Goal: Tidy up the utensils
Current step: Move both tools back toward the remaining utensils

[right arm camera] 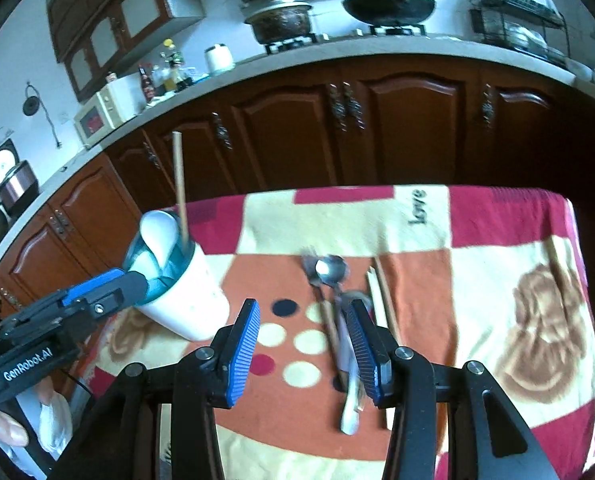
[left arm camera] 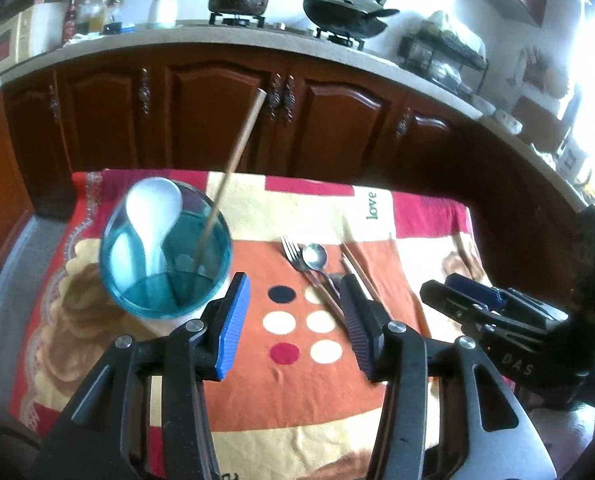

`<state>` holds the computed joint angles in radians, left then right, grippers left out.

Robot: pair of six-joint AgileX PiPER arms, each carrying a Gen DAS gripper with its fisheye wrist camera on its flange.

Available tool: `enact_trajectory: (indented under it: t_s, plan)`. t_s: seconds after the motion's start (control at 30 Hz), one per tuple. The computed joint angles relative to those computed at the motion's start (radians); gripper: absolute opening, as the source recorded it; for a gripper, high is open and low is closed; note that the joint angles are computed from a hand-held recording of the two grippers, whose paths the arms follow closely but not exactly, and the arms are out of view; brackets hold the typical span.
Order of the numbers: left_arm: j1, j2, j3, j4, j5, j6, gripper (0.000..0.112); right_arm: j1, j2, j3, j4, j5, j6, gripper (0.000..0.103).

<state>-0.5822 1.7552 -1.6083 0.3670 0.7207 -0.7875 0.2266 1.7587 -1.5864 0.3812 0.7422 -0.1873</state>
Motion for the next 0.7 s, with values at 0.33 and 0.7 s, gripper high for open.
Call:
enact_trajectory:
  t_s: [0.33,0.7]
  plan:
    - [-0.022,0.093,-0.038,-0.096,0.026,0.076,0.046,-0.103,0.016,0.110,0.057,-0.018,-0.061,0.045]
    - [-0.001,0.179,-0.096,-0.187,0.045,0.148,0.046,-0.107,0.281,-0.103,0.197,0.100,-0.179,0.027]
